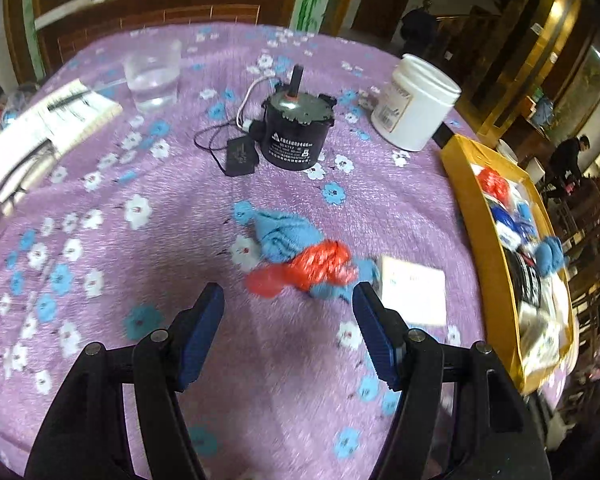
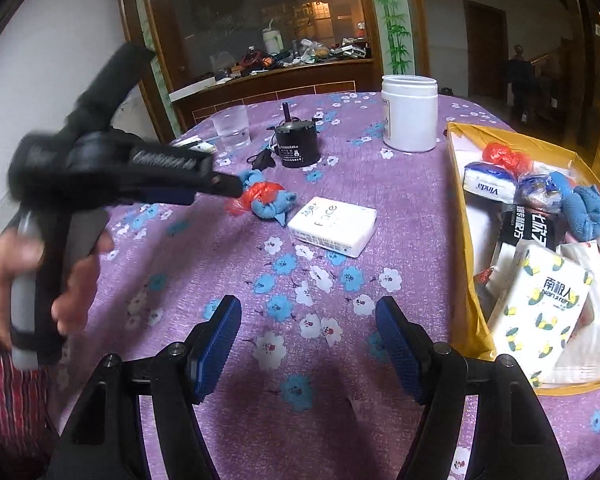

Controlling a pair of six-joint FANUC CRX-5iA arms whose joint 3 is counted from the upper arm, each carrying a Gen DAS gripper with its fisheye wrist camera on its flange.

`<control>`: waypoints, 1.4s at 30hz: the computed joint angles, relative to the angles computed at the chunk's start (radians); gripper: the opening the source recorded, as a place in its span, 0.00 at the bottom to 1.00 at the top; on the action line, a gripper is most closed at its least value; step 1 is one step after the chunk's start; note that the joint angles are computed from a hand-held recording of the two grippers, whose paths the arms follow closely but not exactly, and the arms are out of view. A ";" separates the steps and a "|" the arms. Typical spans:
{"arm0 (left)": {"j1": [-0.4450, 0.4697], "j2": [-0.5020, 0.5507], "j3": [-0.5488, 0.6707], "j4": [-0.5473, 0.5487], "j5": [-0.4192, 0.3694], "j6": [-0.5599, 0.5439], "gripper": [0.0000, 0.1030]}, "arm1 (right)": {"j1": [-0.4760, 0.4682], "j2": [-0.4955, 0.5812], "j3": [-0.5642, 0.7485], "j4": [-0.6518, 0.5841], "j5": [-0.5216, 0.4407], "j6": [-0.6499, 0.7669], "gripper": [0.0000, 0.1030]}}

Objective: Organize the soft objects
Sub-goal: 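Withdraw both open tools from the tray toward the remaining items, then grasp the blue knitted item in red bag with the left tool while the right grasps the white tissue box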

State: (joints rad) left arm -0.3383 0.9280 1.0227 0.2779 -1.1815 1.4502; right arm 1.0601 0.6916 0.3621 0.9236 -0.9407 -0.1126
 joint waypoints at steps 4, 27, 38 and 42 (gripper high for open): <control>-0.014 0.155 0.274 -0.035 -0.129 0.096 0.64 | -0.012 -0.035 -0.070 0.020 0.067 -0.063 0.70; 0.021 -0.010 -0.073 0.066 0.181 -0.019 0.30 | -0.103 0.145 0.372 -0.271 -0.080 0.248 0.70; 0.023 -0.056 -0.145 0.076 0.242 -0.051 0.30 | -0.167 0.276 0.601 -0.421 -0.136 0.328 0.72; 0.026 -0.053 -0.140 0.078 0.237 -0.039 0.30 | -0.156 0.197 0.513 -0.585 -0.015 0.447 0.70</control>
